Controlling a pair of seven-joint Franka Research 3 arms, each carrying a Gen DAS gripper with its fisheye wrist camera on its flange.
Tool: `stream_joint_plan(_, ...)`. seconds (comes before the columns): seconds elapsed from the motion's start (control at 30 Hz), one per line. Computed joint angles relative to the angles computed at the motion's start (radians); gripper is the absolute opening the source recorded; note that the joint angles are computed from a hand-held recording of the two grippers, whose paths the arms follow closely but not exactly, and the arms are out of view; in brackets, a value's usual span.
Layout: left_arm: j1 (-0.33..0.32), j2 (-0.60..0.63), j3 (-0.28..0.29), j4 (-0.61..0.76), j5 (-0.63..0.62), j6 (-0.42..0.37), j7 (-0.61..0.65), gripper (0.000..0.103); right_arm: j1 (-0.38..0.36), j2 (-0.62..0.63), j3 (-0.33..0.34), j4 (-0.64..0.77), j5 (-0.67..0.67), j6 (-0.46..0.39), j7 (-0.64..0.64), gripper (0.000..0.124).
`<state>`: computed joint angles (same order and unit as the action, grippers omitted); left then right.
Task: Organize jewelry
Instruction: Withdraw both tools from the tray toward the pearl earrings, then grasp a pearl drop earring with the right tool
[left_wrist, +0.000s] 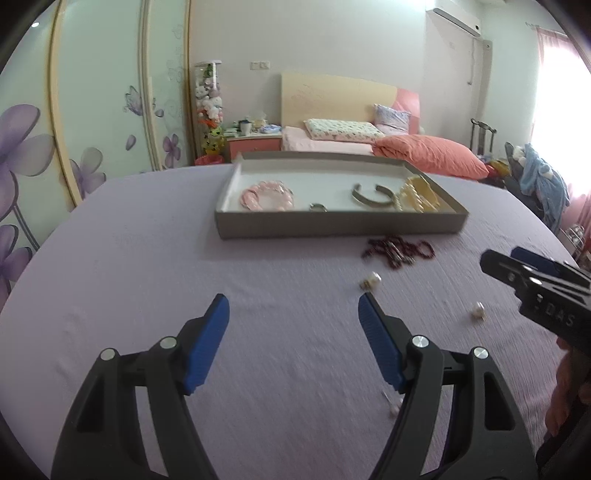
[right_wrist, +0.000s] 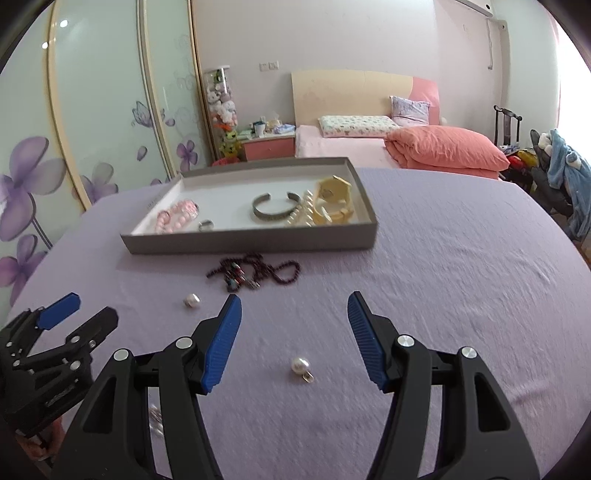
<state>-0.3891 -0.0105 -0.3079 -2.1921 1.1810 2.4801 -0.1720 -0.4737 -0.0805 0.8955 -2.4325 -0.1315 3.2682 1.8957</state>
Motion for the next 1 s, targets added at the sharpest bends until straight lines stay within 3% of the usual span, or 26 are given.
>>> stream_joint_plan(0.03,-0.002,-0.005,-0.002,-0.005,0.003,0.004,-0.003,0.071,-0.005,-0.006,0.002,-0.006,0.004,-0.006,-0.002,0.061)
stream_joint_plan(0.1,-0.011,-0.009,-0.011,-0.007,0.013,-0.01,-0.011,0.071,0.078,-0.006,-0.088,-0.015,0.009,-0.021,-0.005,0.061)
stream_joint_plan(0.2,-0.022,0.0,-0.018,0.001,-0.01,-0.014,0.019,0.071,0.143,-0.001,-0.162,-0.017,-0.001,-0.059,-0.011,0.06)
stream_joint_plan(0.3,-0.035,0.009,-0.022,0.008,-0.029,-0.017,0.033,0.071,0.118,-0.003,-0.151,-0.018,-0.092,-0.091,0.047,0.059)
stream_joint_plan(0.43,-0.058,0.047,-0.028,0.036,-0.075,-0.059,0.086,0.071,0.193,0.015,-0.224,-0.016,-0.098,-0.132,0.024,0.05)
stream_joint_plan(0.5,-0.064,0.065,-0.021,0.049,-0.12,-0.057,0.126,0.071,0.275,0.018,-0.292,-0.018,0.0,-0.136,-0.061,0.048)
stream_joint_plan(0.57,-0.068,0.064,-0.013,0.044,-0.121,-0.045,0.105,0.071,0.284,0.022,-0.305,-0.01,-0.045,-0.149,-0.033,0.041)
stream_joint_plan(0.7,-0.074,0.077,-0.006,0.055,-0.144,-0.051,0.121,0.071,0.355,0.043,-0.361,0.015,-0.007,-0.2,-0.082,0.033)
stream_joint_plan(0.77,-0.074,0.076,-0.002,0.053,-0.151,-0.043,0.123,0.071,0.395,0.045,-0.392,0.015,0.053,-0.197,-0.135,0.03)
stream_joint_plan(0.87,-0.074,0.079,0.001,0.053,-0.153,-0.035,0.123,0.071,0.433,0.046,-0.428,0.018,0.051,-0.198,-0.143,0.018)
stream_joint_plan(1.0,-0.075,0.075,0.003,0.049,-0.148,-0.029,0.112,0.071,0.476,0.025,-0.471,-0.002,0.008,-0.198,-0.117,0.014)
